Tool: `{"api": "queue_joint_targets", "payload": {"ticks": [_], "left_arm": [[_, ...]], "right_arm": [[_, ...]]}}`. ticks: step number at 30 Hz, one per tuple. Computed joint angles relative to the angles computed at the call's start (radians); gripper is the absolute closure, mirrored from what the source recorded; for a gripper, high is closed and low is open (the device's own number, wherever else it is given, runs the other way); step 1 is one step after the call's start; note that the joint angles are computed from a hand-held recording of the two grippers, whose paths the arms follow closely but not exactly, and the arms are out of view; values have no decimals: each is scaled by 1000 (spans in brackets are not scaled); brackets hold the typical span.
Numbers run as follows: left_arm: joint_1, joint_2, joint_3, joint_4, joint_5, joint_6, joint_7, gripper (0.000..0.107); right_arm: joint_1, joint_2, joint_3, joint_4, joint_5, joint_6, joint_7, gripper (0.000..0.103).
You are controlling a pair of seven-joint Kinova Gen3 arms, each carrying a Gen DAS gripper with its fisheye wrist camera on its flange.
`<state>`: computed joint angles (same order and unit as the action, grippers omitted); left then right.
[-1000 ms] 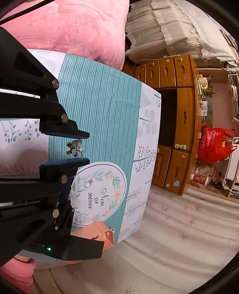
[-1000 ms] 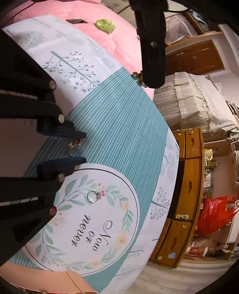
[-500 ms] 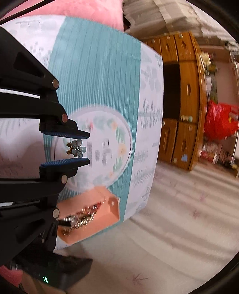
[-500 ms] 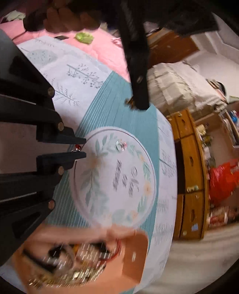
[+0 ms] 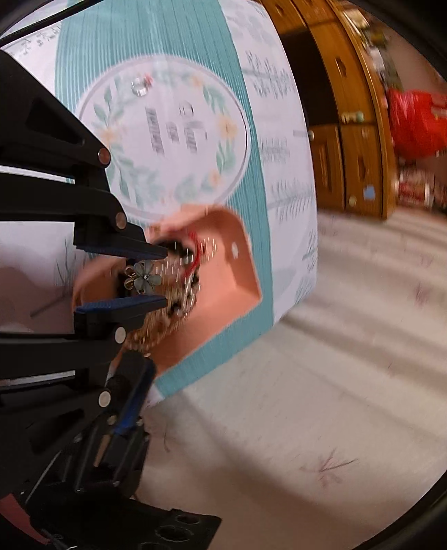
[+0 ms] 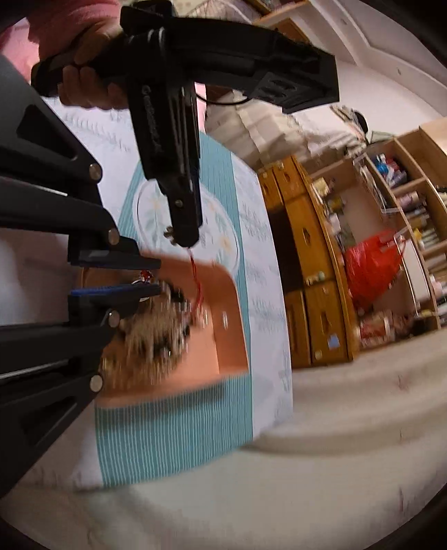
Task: Organize jewelry
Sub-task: 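Carry the flower brooch and small ring into the pink box and release, then grasp the silver ring on the printed circle with the left tool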
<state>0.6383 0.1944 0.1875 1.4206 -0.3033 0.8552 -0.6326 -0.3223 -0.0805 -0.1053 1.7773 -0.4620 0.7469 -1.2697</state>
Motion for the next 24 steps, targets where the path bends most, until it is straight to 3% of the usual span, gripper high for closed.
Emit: {"api": "queue_joint_targets", "payload": {"ticks": [4,8,10,15,19,24], "left_arm": [[4,45,9,-50,31,14,-51,86],[32,71,-13,-92,25,84,-18,57],[23,69,-19,-94,39,104,-19,56],[17,42,-34,-75,19,169,23,37],[2,20,-41,-32,-10,235,92,34],[-6,-9,-43,38,-131,318,185,34]], "right_arm": [[23,-6,19,12,27,0,-13,95],[57,18,45,3,-12,63,-33,94],[73,19,56,18,-65,68,-13,94],[88,24,53,28,-122,80,-3,92],[89,33,44,28,-174,82,-9,66],[67,39,12,17,-153,51,-65,57]]}}
